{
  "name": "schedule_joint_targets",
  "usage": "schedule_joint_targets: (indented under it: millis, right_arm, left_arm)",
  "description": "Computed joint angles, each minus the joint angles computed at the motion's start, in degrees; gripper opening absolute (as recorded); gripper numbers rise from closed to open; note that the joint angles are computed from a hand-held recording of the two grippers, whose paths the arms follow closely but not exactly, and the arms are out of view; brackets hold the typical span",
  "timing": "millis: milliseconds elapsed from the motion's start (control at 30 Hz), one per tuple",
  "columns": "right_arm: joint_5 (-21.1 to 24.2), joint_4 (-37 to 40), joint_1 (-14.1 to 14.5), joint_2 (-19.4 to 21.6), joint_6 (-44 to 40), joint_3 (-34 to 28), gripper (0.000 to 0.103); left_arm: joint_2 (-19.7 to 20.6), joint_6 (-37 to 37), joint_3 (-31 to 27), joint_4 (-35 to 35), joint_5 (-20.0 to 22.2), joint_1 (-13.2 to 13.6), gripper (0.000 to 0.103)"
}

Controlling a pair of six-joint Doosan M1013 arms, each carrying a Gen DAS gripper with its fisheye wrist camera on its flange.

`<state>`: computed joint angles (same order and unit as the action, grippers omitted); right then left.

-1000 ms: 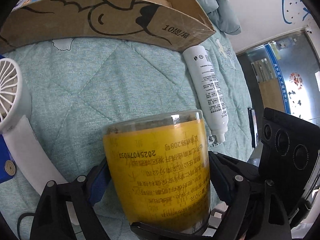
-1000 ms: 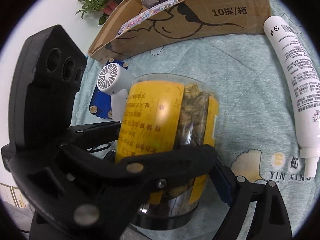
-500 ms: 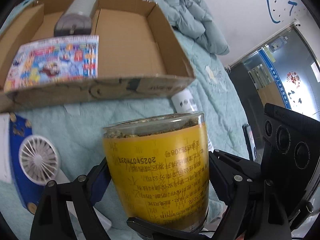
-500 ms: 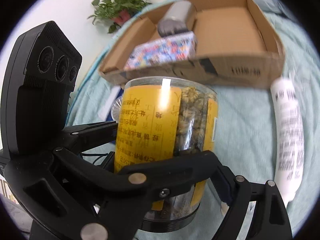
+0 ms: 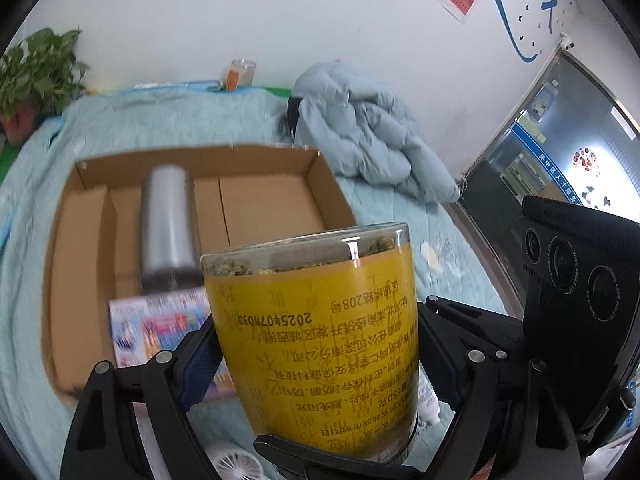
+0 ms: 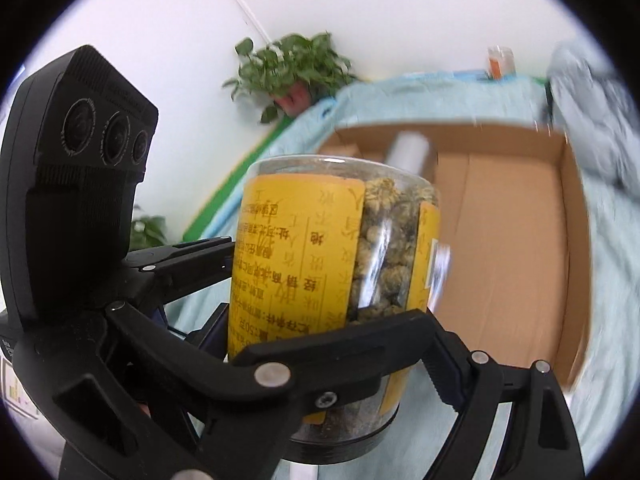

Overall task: Organize rigid objects
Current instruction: 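Lift the yellow jar with both grippers and carry it beside the canister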

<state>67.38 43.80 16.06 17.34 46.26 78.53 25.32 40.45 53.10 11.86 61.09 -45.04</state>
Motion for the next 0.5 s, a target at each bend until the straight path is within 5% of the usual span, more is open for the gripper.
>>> schedule_joint_targets:
  millis: [333,500]
  right_arm:
    - [3.70,-3.09,2.18,7.35,9.87,-14.15,0.087]
    - [6.22,-3.96,2.20,11.88,13.58,-18.73,0.087]
  left_arm:
    - [10.96,13.12,-22.41,-8.97,12.99,7.72,0.085]
    - [13.98,14.40,-24.08,-13.53,14.31,10.33,0.085]
